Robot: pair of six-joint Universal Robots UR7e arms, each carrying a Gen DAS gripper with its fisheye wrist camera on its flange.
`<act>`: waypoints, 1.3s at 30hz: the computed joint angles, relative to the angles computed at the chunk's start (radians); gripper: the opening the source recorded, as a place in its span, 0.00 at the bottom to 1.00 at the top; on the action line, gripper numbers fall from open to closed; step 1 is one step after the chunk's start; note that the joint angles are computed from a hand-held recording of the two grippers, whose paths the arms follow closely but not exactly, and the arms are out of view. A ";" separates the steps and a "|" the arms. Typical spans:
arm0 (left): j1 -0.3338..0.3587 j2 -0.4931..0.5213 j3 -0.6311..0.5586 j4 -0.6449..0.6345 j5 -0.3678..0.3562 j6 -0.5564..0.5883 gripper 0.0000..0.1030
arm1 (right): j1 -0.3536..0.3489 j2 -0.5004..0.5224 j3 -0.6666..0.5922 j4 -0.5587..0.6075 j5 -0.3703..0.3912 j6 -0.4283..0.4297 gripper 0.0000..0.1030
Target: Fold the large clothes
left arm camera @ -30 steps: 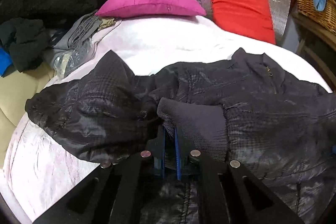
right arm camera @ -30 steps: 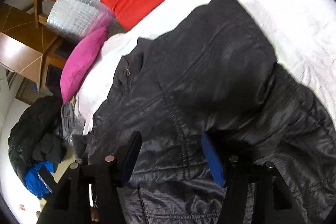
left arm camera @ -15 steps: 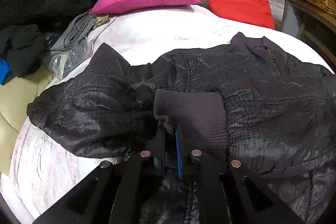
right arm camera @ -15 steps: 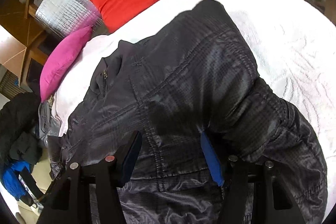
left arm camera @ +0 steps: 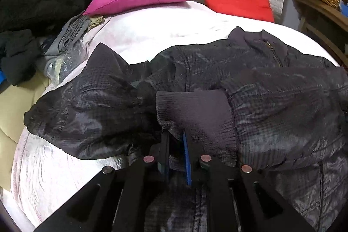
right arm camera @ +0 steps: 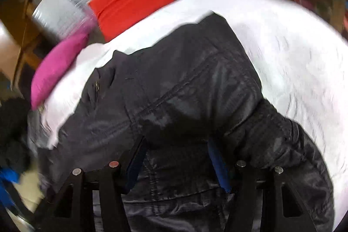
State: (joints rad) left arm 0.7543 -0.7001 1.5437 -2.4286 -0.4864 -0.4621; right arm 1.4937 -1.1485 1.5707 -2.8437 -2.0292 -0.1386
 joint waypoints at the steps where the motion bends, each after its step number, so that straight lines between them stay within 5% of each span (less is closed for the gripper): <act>1: -0.003 -0.002 0.001 0.007 0.002 0.002 0.13 | 0.008 0.007 0.003 -0.014 -0.024 -0.032 0.60; 5: -0.009 -0.033 0.025 -0.003 -0.026 -0.008 0.17 | 0.058 0.041 -0.005 -0.029 -0.168 -0.146 0.60; 11: -0.024 -0.053 0.051 -0.061 0.022 0.022 0.55 | 0.147 0.093 -0.019 -0.066 -0.260 -0.292 0.59; 17: 0.005 -0.039 0.016 -0.028 -0.030 0.023 0.55 | 0.190 0.193 -0.103 0.017 -0.317 -0.324 0.59; 26: 0.027 -0.016 -0.041 0.048 -0.063 -0.008 0.55 | 0.171 0.226 -0.214 0.284 -0.340 -0.162 0.59; 29: 0.024 -0.033 -0.034 0.000 -0.088 -0.004 0.55 | 0.190 0.236 -0.256 0.286 -0.318 -0.163 0.59; 34: 0.013 -0.079 0.003 -0.125 -0.029 0.041 0.58 | 0.217 0.261 -0.290 0.263 -0.250 -0.182 0.59; 39: 0.052 -0.148 0.029 -0.069 0.004 -0.061 0.63 | 0.212 0.332 -0.310 0.299 -0.269 -0.174 0.61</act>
